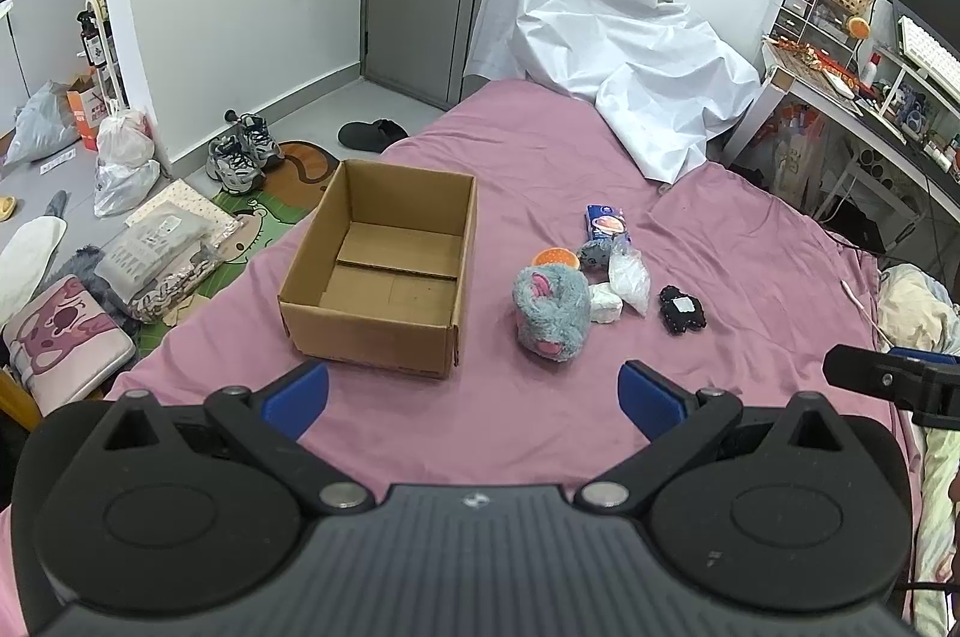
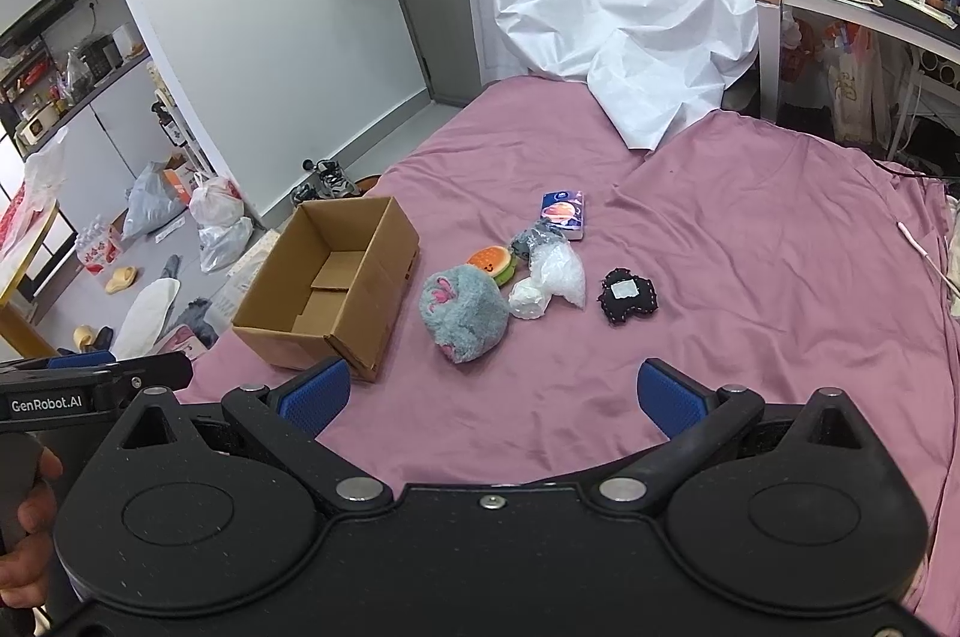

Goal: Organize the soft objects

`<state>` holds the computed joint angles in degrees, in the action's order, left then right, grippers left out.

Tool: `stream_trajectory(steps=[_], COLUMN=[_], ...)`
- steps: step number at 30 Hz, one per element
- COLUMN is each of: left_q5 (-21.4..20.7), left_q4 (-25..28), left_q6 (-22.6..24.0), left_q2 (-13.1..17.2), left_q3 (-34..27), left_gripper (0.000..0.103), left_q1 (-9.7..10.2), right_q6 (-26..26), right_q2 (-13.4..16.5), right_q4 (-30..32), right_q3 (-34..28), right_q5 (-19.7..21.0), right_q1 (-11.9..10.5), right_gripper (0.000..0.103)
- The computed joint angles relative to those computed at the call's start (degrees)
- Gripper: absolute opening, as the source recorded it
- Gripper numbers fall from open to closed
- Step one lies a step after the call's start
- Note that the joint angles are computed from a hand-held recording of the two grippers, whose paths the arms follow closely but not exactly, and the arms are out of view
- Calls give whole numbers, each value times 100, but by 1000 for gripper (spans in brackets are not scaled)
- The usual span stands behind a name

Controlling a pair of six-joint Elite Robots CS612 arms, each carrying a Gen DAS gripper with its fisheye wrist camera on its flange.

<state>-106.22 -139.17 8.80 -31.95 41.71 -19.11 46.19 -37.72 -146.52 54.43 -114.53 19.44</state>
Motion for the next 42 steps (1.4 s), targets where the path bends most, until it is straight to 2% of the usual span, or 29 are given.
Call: stream_trajectory(steps=[17,29,42], left_q5=[1,-51,3], left_q4=[213,539,993], left_q6=[29,-2,-293], left_q2=[213,525,1139], left_q3=[-330,-844,-1852], left_gripper=[102,100,97], left_q1=[-51,-141,-251], right_q6=[90,-10,329], right_q2=[37,113,304], right_q4=[-173,-690,-1342], right_q3=[62,175,257], right_q5=[156,246,930], right_q1=[-96,-186,-427], right_gripper=[103,103,100])
